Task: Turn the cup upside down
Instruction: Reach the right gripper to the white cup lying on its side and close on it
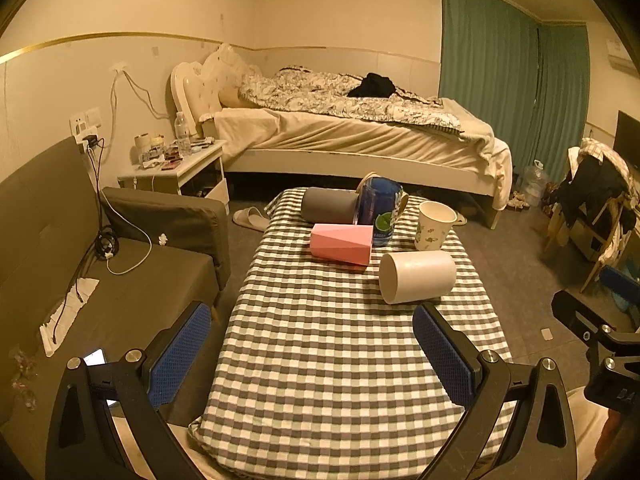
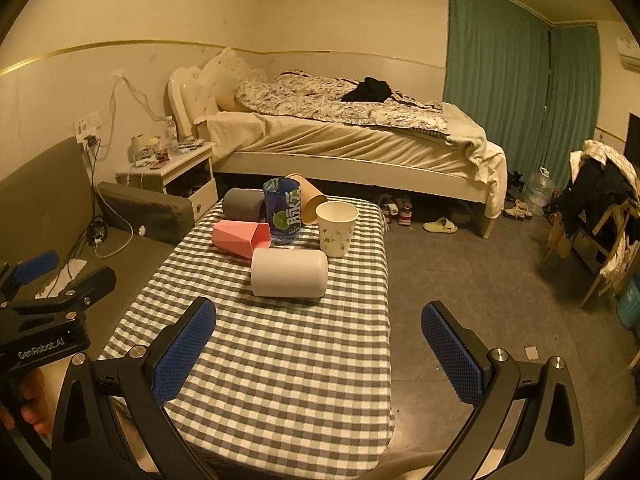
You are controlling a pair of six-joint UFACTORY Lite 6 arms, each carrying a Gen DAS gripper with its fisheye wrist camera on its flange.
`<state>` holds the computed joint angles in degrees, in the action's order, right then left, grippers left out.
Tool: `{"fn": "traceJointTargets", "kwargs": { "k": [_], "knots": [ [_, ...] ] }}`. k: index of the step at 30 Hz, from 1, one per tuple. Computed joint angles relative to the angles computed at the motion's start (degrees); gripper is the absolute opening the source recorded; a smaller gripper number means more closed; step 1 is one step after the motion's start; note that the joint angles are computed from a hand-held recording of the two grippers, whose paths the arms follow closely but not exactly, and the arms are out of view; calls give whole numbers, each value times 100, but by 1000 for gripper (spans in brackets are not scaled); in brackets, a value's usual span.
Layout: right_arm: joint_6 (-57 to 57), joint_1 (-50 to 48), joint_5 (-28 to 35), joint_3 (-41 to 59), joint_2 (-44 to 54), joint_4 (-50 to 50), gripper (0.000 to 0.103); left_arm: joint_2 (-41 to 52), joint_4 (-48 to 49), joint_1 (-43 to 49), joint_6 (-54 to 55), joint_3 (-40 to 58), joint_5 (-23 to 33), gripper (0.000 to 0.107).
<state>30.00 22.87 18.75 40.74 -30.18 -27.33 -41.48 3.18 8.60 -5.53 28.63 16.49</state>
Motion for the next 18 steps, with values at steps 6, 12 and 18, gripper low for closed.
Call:
{"fn": "traceJointTargets", "kwargs": {
  "k": [6, 12, 18],
  "knots": [
    [-2361, -356, -268, 916, 1240, 1567, 103, 1250, -12, 127, 32, 469, -523, 103],
    [-4801, -573, -223, 2203, 2946, 3069, 103, 2547, 150, 273, -110, 998, -935, 103],
    [-6143, -906, 407, 3800, 4709, 4536, 103, 3719, -124, 435, 125, 1493, -1206, 103]
  ]
}}
